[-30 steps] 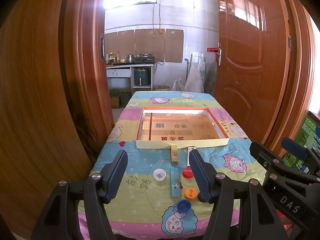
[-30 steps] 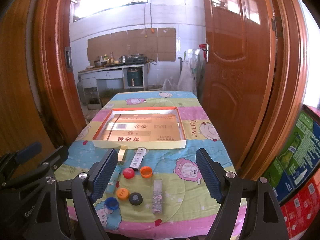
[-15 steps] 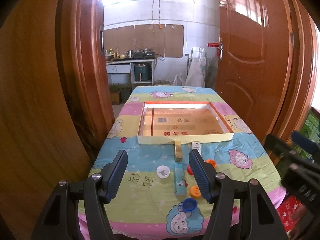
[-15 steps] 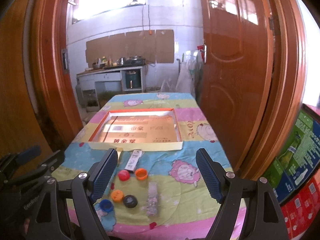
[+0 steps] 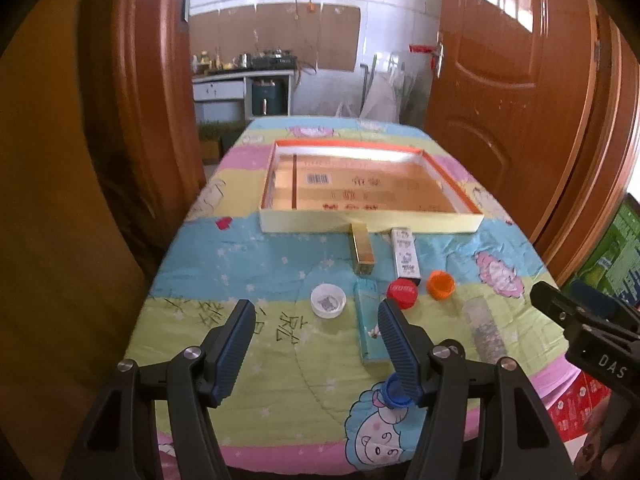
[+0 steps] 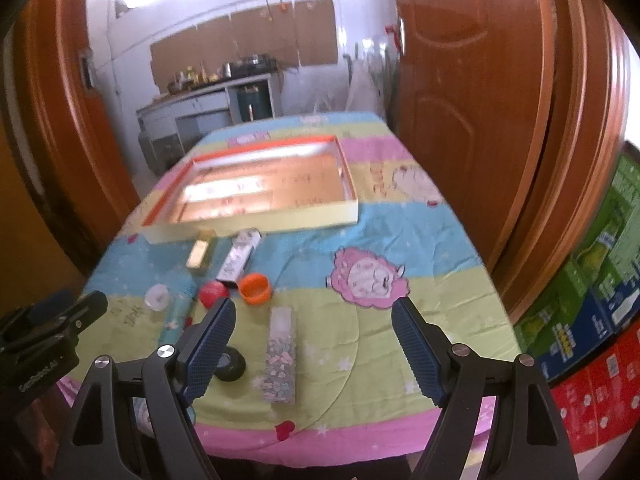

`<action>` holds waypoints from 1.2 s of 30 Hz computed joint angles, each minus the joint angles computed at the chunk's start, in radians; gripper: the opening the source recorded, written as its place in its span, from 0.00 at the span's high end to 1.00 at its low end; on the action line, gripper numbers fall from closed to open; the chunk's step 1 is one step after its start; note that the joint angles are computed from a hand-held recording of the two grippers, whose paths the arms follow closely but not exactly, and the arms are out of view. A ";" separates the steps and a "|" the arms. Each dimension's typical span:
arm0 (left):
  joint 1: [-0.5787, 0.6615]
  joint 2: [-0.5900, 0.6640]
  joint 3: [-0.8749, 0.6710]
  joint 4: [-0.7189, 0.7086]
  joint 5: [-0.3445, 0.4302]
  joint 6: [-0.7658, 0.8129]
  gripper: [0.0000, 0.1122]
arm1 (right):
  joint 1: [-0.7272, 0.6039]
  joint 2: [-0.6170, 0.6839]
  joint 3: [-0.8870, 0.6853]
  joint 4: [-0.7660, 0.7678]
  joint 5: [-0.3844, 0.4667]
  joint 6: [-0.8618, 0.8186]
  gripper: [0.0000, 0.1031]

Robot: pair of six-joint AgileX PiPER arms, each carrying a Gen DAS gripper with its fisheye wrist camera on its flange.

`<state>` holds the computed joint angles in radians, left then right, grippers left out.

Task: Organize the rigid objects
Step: 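Grasp the floral pack with the right tool while the left tool grasps the blue lighter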

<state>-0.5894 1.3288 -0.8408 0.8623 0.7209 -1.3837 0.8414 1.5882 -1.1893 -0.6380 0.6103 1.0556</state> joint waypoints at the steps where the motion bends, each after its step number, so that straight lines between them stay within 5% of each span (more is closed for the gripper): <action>1: 0.012 0.015 -0.004 -0.014 -0.015 0.016 0.43 | -0.007 0.015 -0.005 0.016 -0.003 -0.015 0.21; 9: 0.083 0.118 -0.028 -0.159 -0.153 0.162 0.49 | -0.058 0.121 -0.066 0.170 -0.026 -0.166 0.21; 20: 0.124 0.240 -0.101 -0.324 -0.210 0.322 0.60 | -0.090 0.180 -0.099 0.258 -0.055 -0.256 0.24; 29: 0.127 0.296 -0.136 -0.270 -0.209 0.288 0.76 | -0.098 0.241 -0.138 0.417 -0.056 -0.406 0.47; 32: 0.139 0.294 -0.128 -0.278 -0.234 0.301 0.80 | -0.078 0.249 -0.146 0.359 -0.038 -0.367 0.51; 36: 0.156 0.283 -0.109 -0.293 -0.273 0.315 0.80 | -0.074 0.243 -0.140 0.366 -0.043 -0.382 0.79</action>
